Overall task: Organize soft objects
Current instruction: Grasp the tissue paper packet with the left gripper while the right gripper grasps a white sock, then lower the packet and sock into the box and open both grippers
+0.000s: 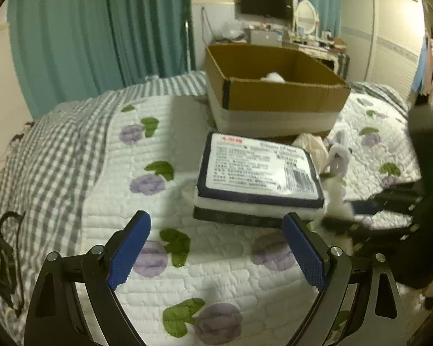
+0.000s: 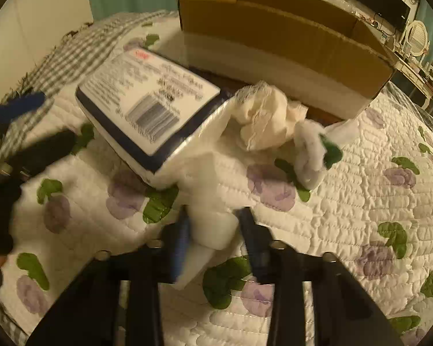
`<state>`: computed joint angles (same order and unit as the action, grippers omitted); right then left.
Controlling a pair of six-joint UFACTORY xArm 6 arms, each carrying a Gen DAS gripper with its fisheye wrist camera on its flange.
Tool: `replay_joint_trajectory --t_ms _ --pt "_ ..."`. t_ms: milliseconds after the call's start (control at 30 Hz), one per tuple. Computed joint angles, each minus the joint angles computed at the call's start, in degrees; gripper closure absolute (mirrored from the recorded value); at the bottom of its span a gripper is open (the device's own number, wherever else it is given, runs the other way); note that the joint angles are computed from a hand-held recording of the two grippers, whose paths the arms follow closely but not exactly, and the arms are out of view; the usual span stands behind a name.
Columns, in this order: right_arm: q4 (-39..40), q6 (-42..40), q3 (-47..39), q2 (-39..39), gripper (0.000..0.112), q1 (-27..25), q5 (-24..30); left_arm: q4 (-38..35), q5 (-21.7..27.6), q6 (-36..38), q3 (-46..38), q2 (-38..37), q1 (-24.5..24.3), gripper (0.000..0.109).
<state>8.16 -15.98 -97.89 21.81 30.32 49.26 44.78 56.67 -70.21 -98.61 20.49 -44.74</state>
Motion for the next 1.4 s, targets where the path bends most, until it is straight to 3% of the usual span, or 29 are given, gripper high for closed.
replay_joint_trajectory --t_ms 233,400,667,733,1033,1267,1400 --pt "2.57 0.42 -1.28 -1.29 0.086 -1.63 -1.33 0.5 -1.79 6.56 -0.16 0.51 2.22 0.016" --pt "3.6 0.63 -2.29 -1.45 0.085 -2.26 -1.1 -2.32 -9.66 10.9 0.05 1.54 4.75 0.016" --pt "3.36 1.16 -2.27 -1.51 0.085 -2.66 -0.95 -15.79 -18.57 16.31 -0.74 4.65 8.41 0.017" --pt "3.24 1.28 -2.64 -1.28 0.085 -2.63 -0.53 -19.42 -21.01 17.17 1.27 3.62 8.87 0.026" --pt "3.55 0.69 -2.13 -2.05 0.085 -2.71 -1.13 -13.18 -13.53 11.11 -0.97 1.9 5.79 0.064" --pt "5.2 -0.8 -0.51 -5.05 0.085 -2.87 -3.19 -5.11 -0.77 9.1 -8.55 2.88 1.58 0.07" --pt "5.89 -2.32 -2.29 -5.68 0.085 -2.84 -2.35 -2.97 2.5 10.5 -14.04 3.98 0.28 0.07"
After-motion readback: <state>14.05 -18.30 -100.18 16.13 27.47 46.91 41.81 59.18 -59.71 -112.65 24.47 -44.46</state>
